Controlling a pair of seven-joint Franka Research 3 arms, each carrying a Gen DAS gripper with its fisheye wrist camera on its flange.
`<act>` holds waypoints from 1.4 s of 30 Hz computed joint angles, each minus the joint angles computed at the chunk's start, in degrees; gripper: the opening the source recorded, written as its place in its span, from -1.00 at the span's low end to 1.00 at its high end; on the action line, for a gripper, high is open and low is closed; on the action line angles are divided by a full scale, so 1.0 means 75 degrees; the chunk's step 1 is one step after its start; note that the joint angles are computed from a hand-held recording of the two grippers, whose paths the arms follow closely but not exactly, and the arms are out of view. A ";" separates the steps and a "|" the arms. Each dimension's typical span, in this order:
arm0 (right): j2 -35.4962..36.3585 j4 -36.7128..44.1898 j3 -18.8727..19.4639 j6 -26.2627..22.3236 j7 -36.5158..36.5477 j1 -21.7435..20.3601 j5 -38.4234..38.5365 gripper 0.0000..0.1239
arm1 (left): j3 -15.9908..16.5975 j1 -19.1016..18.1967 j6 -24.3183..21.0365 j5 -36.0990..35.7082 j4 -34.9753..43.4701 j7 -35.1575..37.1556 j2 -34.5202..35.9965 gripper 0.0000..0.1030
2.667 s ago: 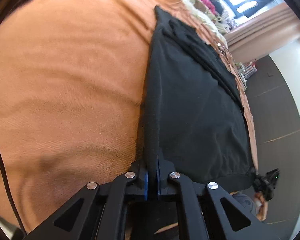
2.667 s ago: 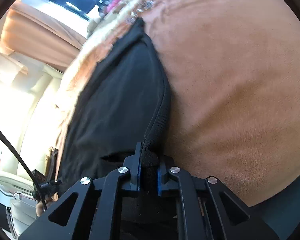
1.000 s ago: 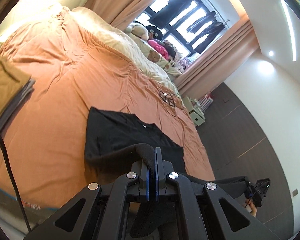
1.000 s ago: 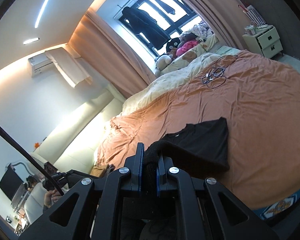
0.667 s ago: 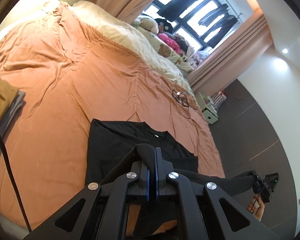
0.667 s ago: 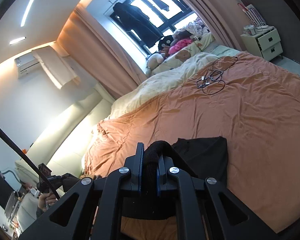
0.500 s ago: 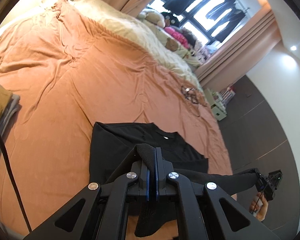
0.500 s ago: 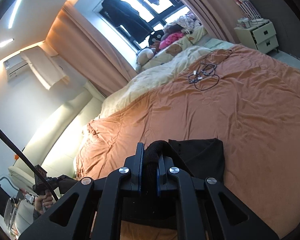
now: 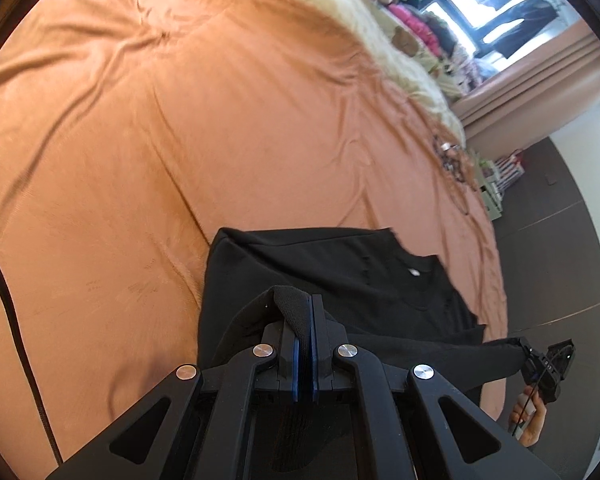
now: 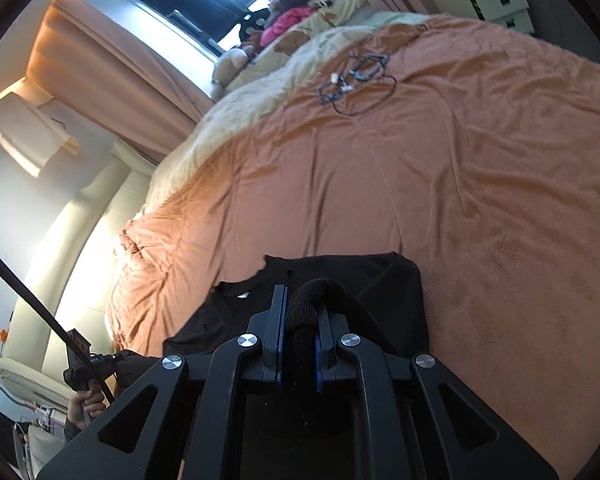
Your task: Fold small clothes
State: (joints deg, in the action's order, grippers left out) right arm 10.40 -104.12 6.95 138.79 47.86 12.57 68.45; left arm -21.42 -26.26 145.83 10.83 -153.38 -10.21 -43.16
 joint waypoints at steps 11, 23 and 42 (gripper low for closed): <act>0.1345 0.1349 0.0292 0.0707 0.2269 0.0369 -0.2100 -0.02 | 0.0623 -0.0036 0.0684 -0.0369 -0.0484 0.0794 0.0954 -0.85; -0.0395 -0.0213 0.0058 0.1313 0.2901 0.1019 -0.4835 0.19 | -0.0008 -0.0329 -0.1996 -0.0165 0.1309 0.1747 0.1395 0.37; 0.0082 0.0489 -0.0182 0.0300 0.6596 0.2262 -1.1656 0.19 | -0.0121 -0.0540 -0.4746 0.0204 0.3101 0.3404 0.3721 0.59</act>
State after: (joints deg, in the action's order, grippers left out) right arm 11.01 -100.45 5.59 141.04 97.33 29.53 -18.96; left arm -22.32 -30.31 110.23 12.36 -130.12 15.32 -15.26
